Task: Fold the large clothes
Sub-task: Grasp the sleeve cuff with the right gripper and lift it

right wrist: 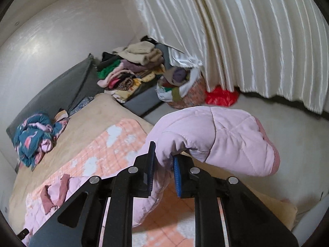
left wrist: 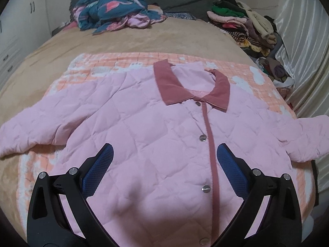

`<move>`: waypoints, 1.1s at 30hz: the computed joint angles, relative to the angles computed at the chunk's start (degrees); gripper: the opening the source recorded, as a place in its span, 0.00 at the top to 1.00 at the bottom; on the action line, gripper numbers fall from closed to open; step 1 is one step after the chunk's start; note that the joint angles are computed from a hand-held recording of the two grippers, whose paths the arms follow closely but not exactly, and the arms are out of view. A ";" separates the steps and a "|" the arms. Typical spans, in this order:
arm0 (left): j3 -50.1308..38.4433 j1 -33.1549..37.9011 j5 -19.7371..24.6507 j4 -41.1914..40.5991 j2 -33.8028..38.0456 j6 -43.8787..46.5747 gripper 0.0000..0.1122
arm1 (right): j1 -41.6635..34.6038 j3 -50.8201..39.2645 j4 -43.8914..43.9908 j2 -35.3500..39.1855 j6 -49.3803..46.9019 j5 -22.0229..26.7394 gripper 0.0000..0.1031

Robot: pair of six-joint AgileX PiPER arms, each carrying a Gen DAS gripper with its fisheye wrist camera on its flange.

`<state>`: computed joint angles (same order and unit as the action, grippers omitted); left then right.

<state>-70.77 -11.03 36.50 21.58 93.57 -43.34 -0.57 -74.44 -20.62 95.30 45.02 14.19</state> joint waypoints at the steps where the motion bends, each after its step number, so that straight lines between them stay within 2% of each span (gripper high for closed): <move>1: 0.81 0.69 -0.84 -0.46 -0.57 0.49 0.16 | 1.67 -0.90 -4.68 -0.32 4.34 1.40 0.85; 3: 2.16 2.34 -2.55 -2.13 -1.68 2.73 0.16 | 4.67 -2.43 -11.66 -0.66 10.48 3.48 0.85; 7: 3.77 5.85 -4.45 -5.99 -4.34 7.20 0.16 | 10.29 -7.10 -18.93 0.09 15.39 8.69 0.85; 15: 3.89 9.36 -4.84 -4.21 -7.12 8.42 0.16 | 22.51 -17.50 -29.45 3.60 16.71 18.13 0.85; 23: 3.92 12.67 -5.38 -11.48 -8.35 16.66 0.16 | 29.08 -27.71 -27.47 8.59 14.05 23.07 0.86; 27: 6.20 17.66 -7.28 -25.61 -11.13 27.35 0.16 | 32.85 -31.70 -27.47 10.78 12.86 24.81 0.86; 29: 6.67 18.29 -7.76 -25.05 -11.95 26.99 0.16 | 34.31 -33.84 -26.47 12.13 11.30 24.79 0.86; 33: 5.72 19.99 -5.98 -26.16 -11.25 28.81 0.16 | 37.69 -38.67 -26.37 15.89 8.05 26.19 0.86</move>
